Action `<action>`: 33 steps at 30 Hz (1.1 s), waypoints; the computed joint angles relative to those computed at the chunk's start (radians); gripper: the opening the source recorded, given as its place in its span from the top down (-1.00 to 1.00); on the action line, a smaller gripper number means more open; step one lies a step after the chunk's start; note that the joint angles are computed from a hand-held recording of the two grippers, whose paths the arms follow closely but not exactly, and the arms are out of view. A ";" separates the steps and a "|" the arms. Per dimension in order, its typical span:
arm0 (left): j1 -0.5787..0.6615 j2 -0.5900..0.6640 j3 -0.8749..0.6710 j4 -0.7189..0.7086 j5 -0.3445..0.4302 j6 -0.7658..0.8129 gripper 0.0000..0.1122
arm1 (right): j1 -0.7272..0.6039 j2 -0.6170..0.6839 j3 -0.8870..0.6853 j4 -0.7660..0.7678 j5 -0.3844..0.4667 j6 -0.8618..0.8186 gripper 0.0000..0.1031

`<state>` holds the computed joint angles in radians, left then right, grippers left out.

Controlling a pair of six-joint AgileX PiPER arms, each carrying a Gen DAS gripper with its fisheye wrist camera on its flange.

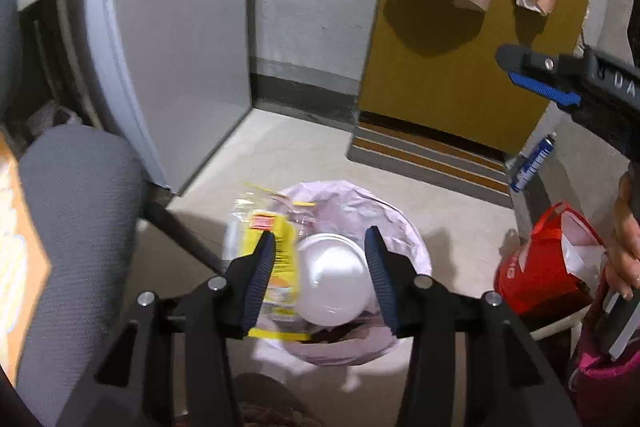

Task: Collect trash
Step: 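Carry the packet and bowl to the bin and open both grippers over it, then move both open grippers back over the chair seat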

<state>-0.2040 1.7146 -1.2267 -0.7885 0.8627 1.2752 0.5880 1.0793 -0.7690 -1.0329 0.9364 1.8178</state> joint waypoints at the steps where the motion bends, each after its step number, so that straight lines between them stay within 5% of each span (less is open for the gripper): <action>1: 0.023 -0.012 -0.004 -0.003 -0.003 0.006 0.20 | 0.008 0.008 -0.012 -0.002 -0.004 -0.006 0.33; 13: 0.394 -0.081 -0.083 -0.052 0.090 0.016 0.08 | 0.098 0.185 -0.198 -0.009 -0.187 -0.136 0.33; 17: 0.513 -0.092 -0.082 -0.063 0.071 0.029 -0.04 | 0.097 0.309 -0.335 0.134 -0.288 -0.301 0.33; 21: 0.629 -0.060 -0.130 -0.069 0.072 0.034 -0.13 | 0.113 0.436 -0.478 0.274 -0.348 -0.489 0.03; 25: 0.721 0.019 -0.231 -0.027 0.053 -0.046 -0.23 | 0.137 0.580 -0.661 0.411 -0.347 -0.709 -0.40; 33: 0.849 0.180 -0.455 0.094 -0.010 -0.240 -0.26 | 0.151 0.940 -1.171 0.705 -0.266 -1.151 -0.42</action>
<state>0.6449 1.8949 -1.6817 -0.6944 0.8523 1.0352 0.7393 2.0189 -1.9396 -0.3281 0.6706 0.6670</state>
